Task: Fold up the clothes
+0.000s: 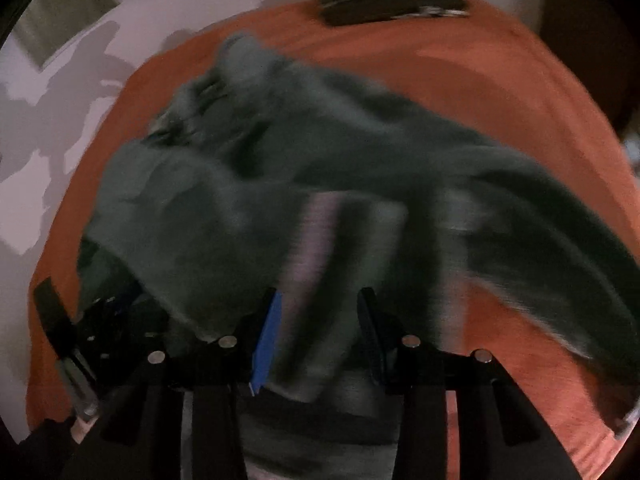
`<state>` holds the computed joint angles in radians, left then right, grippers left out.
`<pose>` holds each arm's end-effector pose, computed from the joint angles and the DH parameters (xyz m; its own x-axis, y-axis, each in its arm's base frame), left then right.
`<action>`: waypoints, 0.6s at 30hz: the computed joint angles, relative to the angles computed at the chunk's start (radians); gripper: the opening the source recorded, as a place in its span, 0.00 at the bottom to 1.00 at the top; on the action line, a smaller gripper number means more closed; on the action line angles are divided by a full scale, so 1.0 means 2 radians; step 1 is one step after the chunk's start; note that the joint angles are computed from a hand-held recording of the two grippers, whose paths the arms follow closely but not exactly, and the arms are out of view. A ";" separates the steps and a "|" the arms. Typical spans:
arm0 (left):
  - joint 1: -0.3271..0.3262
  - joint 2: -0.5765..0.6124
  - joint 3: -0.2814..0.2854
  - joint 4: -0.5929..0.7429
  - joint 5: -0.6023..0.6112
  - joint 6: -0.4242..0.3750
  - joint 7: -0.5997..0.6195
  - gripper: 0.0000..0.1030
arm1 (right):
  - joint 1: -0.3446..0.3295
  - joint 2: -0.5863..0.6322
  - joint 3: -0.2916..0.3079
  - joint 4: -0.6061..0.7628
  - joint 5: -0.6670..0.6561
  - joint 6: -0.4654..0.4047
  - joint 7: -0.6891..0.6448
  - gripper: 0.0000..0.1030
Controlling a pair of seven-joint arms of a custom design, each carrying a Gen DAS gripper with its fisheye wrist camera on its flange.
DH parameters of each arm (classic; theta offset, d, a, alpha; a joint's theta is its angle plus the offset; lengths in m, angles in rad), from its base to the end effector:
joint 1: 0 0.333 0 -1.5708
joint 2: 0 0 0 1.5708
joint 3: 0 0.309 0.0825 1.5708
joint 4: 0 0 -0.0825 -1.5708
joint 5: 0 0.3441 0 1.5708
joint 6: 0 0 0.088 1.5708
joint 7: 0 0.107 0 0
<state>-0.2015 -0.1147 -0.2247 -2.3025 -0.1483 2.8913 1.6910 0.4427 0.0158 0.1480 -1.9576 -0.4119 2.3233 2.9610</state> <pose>0.4679 -0.2065 0.4911 -0.4172 -0.9086 0.0176 -0.6982 0.3081 -0.6463 0.4662 0.3034 0.5128 -0.4845 -0.8465 -0.2205 -0.7401 0.5311 -0.4125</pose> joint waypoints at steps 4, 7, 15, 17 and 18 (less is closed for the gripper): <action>-0.003 -0.004 0.003 -0.005 -0.012 0.003 0.008 0.74 | -0.015 -0.110 0.003 -0.135 -0.008 -0.002 0.123 0.37; -0.003 -0.005 0.002 -0.006 -0.015 0.005 0.010 0.74 | -0.031 -0.199 0.016 -0.227 -0.004 0.000 0.195 0.37; -0.003 0.000 0.003 0.004 -0.021 -0.010 0.016 0.74 | -0.040 -0.401 0.043 -0.389 0.040 -0.041 0.278 0.37; 0.000 -0.001 -0.001 0.001 -0.009 -0.007 0.005 0.75 | -0.024 -0.445 0.058 -0.406 0.063 -0.072 0.298 0.37; 0.001 -0.001 -0.002 0.000 -0.005 -0.006 0.002 0.75 | -0.020 -0.458 0.068 -0.413 0.069 -0.078 0.313 0.37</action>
<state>-0.1999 -0.1164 -0.2279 -2.3019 -0.1580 2.8801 1.6941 0.4036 -0.9011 0.2848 -2.7833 -0.2737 2.1665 3.5863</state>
